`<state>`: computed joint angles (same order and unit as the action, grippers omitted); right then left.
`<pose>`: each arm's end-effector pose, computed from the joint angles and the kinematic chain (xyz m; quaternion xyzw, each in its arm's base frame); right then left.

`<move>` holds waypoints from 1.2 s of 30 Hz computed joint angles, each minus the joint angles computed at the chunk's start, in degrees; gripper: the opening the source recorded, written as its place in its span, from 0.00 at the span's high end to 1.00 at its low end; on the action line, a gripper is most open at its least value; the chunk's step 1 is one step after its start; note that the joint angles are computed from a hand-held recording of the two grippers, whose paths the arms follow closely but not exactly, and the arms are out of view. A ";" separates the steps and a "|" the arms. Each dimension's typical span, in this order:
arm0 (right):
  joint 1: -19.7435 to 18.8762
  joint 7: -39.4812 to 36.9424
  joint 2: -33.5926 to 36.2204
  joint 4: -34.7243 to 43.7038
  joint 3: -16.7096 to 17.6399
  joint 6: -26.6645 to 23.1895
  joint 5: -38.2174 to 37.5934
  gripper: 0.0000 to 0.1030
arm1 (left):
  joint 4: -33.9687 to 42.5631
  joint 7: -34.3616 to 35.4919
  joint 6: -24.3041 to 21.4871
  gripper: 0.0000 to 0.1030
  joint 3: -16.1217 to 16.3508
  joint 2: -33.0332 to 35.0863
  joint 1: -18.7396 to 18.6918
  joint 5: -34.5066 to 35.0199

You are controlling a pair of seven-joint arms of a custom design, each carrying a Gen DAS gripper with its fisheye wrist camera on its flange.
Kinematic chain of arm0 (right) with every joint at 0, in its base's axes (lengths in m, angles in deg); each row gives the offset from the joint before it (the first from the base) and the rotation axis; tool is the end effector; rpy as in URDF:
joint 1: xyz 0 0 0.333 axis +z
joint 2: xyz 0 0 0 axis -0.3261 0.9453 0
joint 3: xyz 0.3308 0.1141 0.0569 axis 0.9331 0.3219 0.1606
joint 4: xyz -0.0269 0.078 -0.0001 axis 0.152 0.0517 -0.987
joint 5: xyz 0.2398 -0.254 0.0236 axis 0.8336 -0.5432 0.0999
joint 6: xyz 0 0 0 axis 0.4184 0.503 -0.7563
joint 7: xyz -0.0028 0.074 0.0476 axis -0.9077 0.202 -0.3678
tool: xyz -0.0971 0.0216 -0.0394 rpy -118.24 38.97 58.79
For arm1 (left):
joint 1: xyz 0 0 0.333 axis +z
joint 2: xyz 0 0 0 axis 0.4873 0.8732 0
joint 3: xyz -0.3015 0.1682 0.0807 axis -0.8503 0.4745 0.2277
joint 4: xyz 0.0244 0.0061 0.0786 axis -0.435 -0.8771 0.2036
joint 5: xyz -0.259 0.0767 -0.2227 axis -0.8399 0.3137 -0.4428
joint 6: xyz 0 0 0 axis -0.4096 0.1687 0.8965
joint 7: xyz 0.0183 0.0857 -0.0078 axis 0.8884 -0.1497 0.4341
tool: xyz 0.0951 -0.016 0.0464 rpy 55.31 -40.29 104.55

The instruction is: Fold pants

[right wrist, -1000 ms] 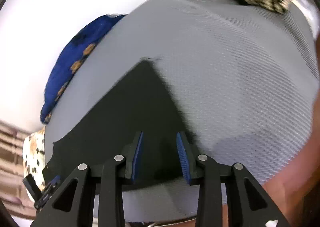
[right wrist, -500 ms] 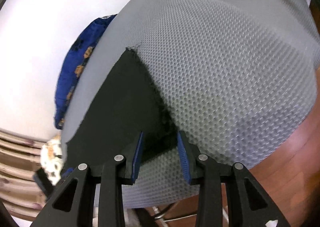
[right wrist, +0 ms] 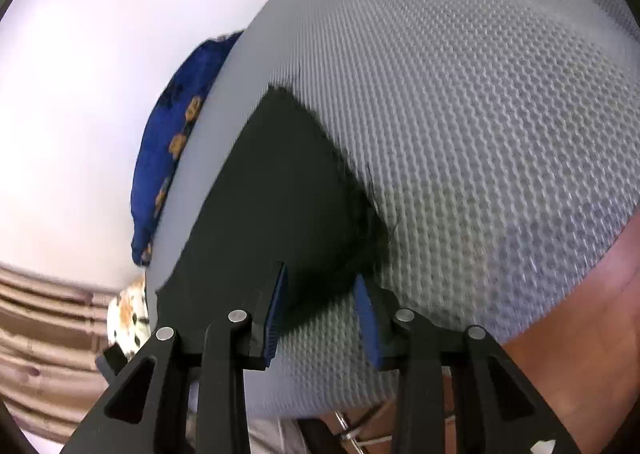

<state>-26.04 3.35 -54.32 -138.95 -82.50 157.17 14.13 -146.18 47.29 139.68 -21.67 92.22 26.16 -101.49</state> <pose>0.6957 0.0027 0.4878 -0.5311 0.7521 0.1314 0.3676 0.6229 -0.1193 0.4948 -0.6597 0.6934 -0.2867 0.0419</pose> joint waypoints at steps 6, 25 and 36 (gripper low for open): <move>1.20 4.22 3.09 3.48 -0.36 3.04 -1.57 0.88 | -1.04 -0.02 1.33 0.50 -0.01 -0.41 -0.20 -0.18; 4.04 11.61 4.49 8.28 1.39 6.64 -13.75 0.92 | -2.60 -6.57 2.77 0.49 1.75 -1.15 -2.89 10.29; 7.20 7.90 7.32 17.99 4.44 2.11 -15.55 0.92 | -3.91 -5.88 3.97 0.45 1.27 -2.36 -1.27 6.86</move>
